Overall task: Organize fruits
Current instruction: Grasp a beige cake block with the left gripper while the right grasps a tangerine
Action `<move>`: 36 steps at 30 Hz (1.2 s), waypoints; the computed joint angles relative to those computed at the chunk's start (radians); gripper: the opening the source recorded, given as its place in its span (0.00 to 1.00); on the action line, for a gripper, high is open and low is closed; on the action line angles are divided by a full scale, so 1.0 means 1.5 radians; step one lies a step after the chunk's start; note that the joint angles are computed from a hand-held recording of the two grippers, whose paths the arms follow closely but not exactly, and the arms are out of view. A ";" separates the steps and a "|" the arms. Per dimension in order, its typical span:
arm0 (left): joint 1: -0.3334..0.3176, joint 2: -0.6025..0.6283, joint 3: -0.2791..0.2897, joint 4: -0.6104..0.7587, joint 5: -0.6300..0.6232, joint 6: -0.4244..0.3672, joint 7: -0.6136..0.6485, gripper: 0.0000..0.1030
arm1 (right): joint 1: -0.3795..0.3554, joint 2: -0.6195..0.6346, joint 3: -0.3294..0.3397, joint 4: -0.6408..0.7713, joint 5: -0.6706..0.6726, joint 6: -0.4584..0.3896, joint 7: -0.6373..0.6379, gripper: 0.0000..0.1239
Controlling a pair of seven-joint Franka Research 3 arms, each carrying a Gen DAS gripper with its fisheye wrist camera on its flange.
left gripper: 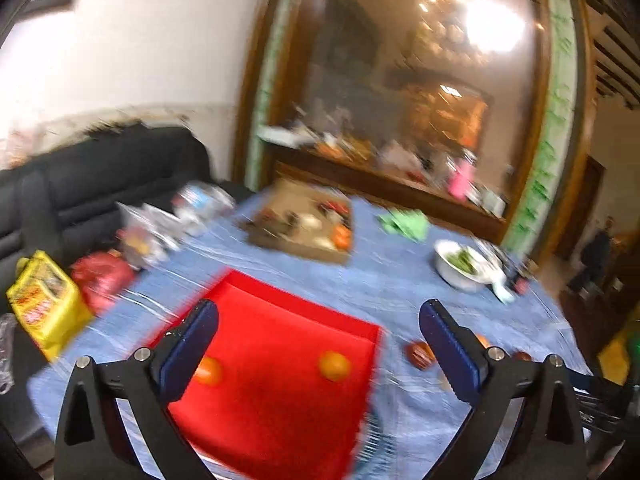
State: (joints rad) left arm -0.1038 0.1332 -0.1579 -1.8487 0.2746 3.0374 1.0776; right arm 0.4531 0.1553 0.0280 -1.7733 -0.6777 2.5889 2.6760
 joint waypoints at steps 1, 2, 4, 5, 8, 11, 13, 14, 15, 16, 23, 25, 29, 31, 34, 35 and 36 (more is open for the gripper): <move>0.023 0.016 -0.044 0.016 -0.074 -0.022 0.076 0.97 | -0.008 -0.007 0.001 -0.019 0.024 0.016 -0.010 0.59; 0.034 0.033 -0.070 0.033 -0.121 -0.043 0.124 0.97 | -0.016 -0.009 0.003 -0.032 0.048 0.034 -0.024 0.59; 0.037 0.065 -0.097 0.066 -0.176 -0.084 0.184 0.97 | -0.025 -0.001 0.008 -0.046 0.096 0.062 -0.060 0.59; 0.029 0.078 -0.098 0.080 -0.184 -0.104 0.196 0.97 | -0.026 0.004 0.008 -0.050 0.110 0.070 -0.075 0.59; 0.020 0.110 -0.113 0.109 -0.220 -0.145 0.253 0.83 | -0.024 0.031 0.009 -0.039 0.160 0.081 -0.126 0.59; 0.009 0.143 -0.125 0.144 -0.241 -0.190 0.314 0.56 | -0.017 0.051 0.003 -0.028 0.200 0.091 -0.168 0.59; -0.006 0.158 -0.121 0.157 -0.241 -0.205 0.330 0.52 | -0.012 0.066 -0.001 -0.015 0.224 0.089 -0.194 0.57; -0.013 0.161 -0.118 0.159 -0.239 -0.206 0.331 0.52 | -0.009 0.073 -0.003 -0.008 0.234 0.085 -0.205 0.54; -0.024 0.175 -0.115 0.175 -0.235 -0.214 0.331 0.52 | -0.005 0.079 -0.006 -0.001 0.241 0.080 -0.214 0.52; -0.030 0.187 -0.114 0.189 -0.234 -0.222 0.331 0.52 | -0.002 0.083 -0.009 0.004 0.247 0.075 -0.223 0.47; -0.069 0.278 -0.106 0.309 -0.220 -0.275 0.320 0.52 | 0.011 0.095 -0.022 0.014 0.272 0.073 -0.258 0.31; -0.077 0.299 -0.103 0.339 -0.213 -0.293 0.317 0.52 | 0.014 0.093 -0.026 0.008 0.274 0.083 -0.257 0.31; -0.084 0.334 -0.108 0.383 -0.211 -0.325 0.327 0.50 | 0.015 0.092 -0.029 0.004 0.281 0.092 -0.262 0.31; -0.071 0.349 -0.127 0.399 -0.233 -0.342 0.354 0.34 | 0.018 0.093 -0.031 0.004 0.279 0.092 -0.262 0.32; -0.080 0.347 -0.117 0.396 -0.232 -0.337 0.351 0.34 | 0.019 0.094 -0.033 0.006 0.278 0.093 -0.264 0.32; -0.084 0.347 -0.113 0.396 -0.230 -0.337 0.347 0.34 | 0.020 0.095 -0.033 0.007 0.278 0.092 -0.264 0.32; -0.087 0.347 -0.110 0.395 -0.227 -0.334 0.344 0.34 | 0.020 0.095 -0.034 0.008 0.278 0.092 -0.264 0.32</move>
State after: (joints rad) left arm -0.2341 0.6541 -0.3234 -1.2555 -0.0662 2.5367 1.5939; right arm 0.4835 0.2984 -0.0224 -1.7618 -0.2606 2.7274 2.2799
